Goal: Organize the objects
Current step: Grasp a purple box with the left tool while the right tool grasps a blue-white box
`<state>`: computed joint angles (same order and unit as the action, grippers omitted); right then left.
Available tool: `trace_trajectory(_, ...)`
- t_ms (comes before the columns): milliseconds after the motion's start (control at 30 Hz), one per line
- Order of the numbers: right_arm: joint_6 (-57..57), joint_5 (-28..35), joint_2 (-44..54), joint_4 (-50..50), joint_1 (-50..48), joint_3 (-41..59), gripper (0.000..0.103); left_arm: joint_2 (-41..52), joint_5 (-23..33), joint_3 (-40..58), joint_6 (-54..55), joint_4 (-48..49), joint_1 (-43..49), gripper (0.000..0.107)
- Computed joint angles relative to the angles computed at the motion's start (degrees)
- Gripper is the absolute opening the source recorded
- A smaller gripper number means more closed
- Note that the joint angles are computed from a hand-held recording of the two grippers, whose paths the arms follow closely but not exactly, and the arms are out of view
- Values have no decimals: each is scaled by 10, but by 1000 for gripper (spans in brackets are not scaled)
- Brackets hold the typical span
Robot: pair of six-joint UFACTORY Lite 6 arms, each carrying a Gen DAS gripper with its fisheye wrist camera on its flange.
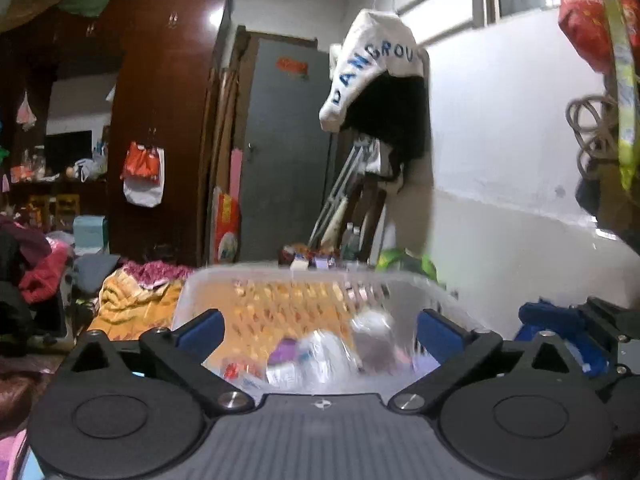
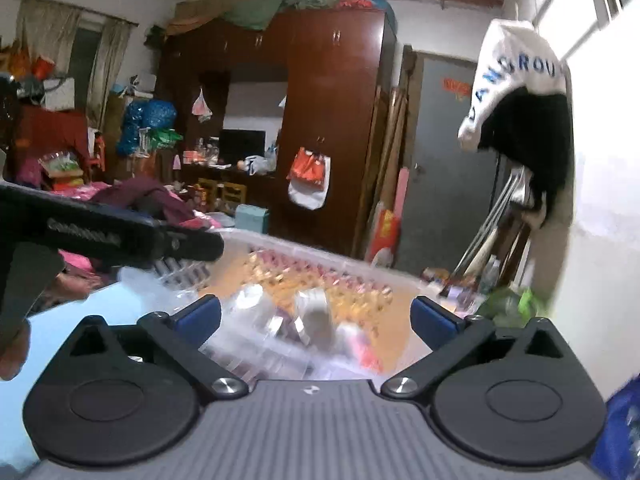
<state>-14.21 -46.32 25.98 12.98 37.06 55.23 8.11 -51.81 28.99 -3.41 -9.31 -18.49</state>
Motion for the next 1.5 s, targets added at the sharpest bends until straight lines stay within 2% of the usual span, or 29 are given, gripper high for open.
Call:
trace_trajectory(67, 59, -44, -10, -19, 7, -56, 103, -21, -42, -60, 24, -32, -19, 103)
trace_trajectory(133, 128, -24, 0, -92, 1, -79, 103, -2, -99, -106, 38, -64, -38, 103)
trace_trajectory(200, 171, -24, 35, -135, 14, -85, 103, 27, -113, -114, 34, -32, -21, 103)
trace_trajectory(300, 223, 13, 93, -157, 40, -43, 103, 101, -155, -99, 19, -3, 2, 103)
trace_trajectory(333, 227, 22, 107, -151, 50, -30, 103, 120, -170, -95, 10, 1, 11, 103)
trace_trajectory(433, 167, 58, 124, -64, 88, 7, 103, 140, -162, -84, -32, 68, 63, 103)
trace_trajectory(533, 159, 76, 131, -56, 102, 30, 101, 157, -173, -83, -43, 67, 71, 103)
trace_trajectory(567, 133, 84, 138, -29, 113, 42, 99, 161, -175, -81, -42, 58, 65, 103)
trace_trajectory(600, 97, 91, 147, 4, 120, 57, 84, 169, -187, -85, -43, 60, 66, 103)
trace_trajectory(667, 56, 98, 153, 42, 126, 73, 80, 175, -183, -77, -43, 58, 60, 103)
trace_trajectory(800, 88, 42, 106, 14, 109, -13, 78, 194, -151, -41, -43, 46, 48, 103)
trace_trajectory(967, 200, -51, 46, -117, 18, -132, 79, 222, -108, 5, -50, 30, 36, 102)
trace_trajectory(1067, 265, -80, 36, -189, -31, -157, 79, 232, -101, 13, -41, 19, 28, 95)
trace_trajectory(1133, 278, -98, 42, -203, -29, -168, 79, 231, -104, 10, -34, 12, 22, 81)
trace_trajectory(1167, 269, -104, 46, -193, -21, -171, 79, 232, -113, 5, -35, 16, 22, 67)
trace_trajectory(1300, 230, -111, 49, -157, -1, -170, 79, 225, -151, -24, -33, 18, 15, 67)
trace_trajectory(1400, 215, -124, 66, -133, 7, -158, 79, 219, -217, -69, -43, 15, 5, 67)
trace_trajectory(1500, 212, -131, 69, -133, 8, -160, 79, 226, -314, -111, -58, 35, 10, 67)
